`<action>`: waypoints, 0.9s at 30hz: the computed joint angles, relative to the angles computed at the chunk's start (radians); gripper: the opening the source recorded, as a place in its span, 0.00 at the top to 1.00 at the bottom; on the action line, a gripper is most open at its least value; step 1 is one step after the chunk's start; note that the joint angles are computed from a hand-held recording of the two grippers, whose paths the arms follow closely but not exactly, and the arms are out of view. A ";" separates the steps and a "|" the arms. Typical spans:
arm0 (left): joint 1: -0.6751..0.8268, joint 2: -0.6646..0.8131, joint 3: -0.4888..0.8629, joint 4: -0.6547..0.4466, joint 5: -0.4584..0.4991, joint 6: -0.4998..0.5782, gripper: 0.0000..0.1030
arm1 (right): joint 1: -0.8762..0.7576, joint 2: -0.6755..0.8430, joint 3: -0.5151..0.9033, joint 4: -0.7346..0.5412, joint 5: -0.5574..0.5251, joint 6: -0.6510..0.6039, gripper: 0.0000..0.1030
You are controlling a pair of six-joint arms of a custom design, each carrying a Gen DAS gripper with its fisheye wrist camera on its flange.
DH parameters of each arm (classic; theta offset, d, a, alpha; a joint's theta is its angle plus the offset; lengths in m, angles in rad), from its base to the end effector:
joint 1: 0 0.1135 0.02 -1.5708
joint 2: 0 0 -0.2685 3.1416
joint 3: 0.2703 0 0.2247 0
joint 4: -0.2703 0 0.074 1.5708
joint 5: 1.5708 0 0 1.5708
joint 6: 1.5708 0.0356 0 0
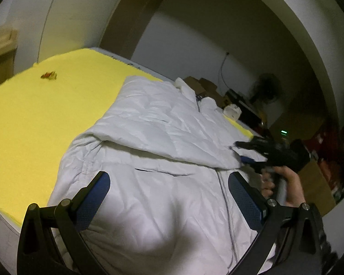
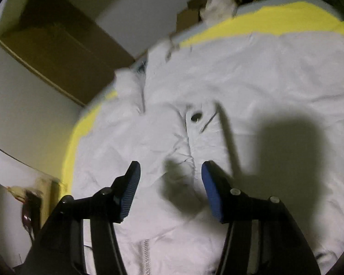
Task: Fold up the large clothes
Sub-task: 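Grasp the other sleeve cuff with the right gripper and lift it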
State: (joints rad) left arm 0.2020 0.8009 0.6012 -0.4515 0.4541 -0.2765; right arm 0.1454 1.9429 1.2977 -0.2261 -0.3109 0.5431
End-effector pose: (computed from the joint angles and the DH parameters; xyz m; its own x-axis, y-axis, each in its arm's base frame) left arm 0.1418 0.0131 0.2579 -0.6153 -0.3764 -0.6926 -0.0067 0.8811 -0.4729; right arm 0.3904 0.0682 0.1988 -0.8201 0.3772 -0.4302 0.1063 0.8393 0.5331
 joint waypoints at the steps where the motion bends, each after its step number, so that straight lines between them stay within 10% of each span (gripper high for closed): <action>1: -0.009 -0.004 0.018 -0.020 -0.013 0.014 0.00 | 0.002 0.041 0.042 -0.039 0.003 -0.012 0.47; 5: -0.064 0.047 0.143 -0.059 -0.027 0.028 0.00 | -0.077 -0.100 -0.084 0.032 -0.040 -0.040 0.46; 8: -0.169 0.193 0.275 -0.028 0.062 -0.044 0.00 | -0.230 -0.355 -0.290 0.094 -0.090 -0.058 0.18; 12: -0.501 0.571 0.502 0.221 0.065 -0.251 0.00 | -0.575 -0.493 -0.391 0.063 -0.233 -0.112 0.15; 17: -0.749 1.132 1.007 0.103 -0.149 -0.304 0.00 | -0.919 -0.458 -0.387 -0.029 -0.355 -0.238 0.15; 27: -0.798 1.625 1.478 0.096 0.003 -0.456 0.00 | -1.219 -0.171 -0.111 -0.289 -0.459 -0.495 0.15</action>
State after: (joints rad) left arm -0.5963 2.4261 2.0791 -0.3559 0.4570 -0.7324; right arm -1.0740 1.7716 1.1870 -0.5152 -0.7703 0.0482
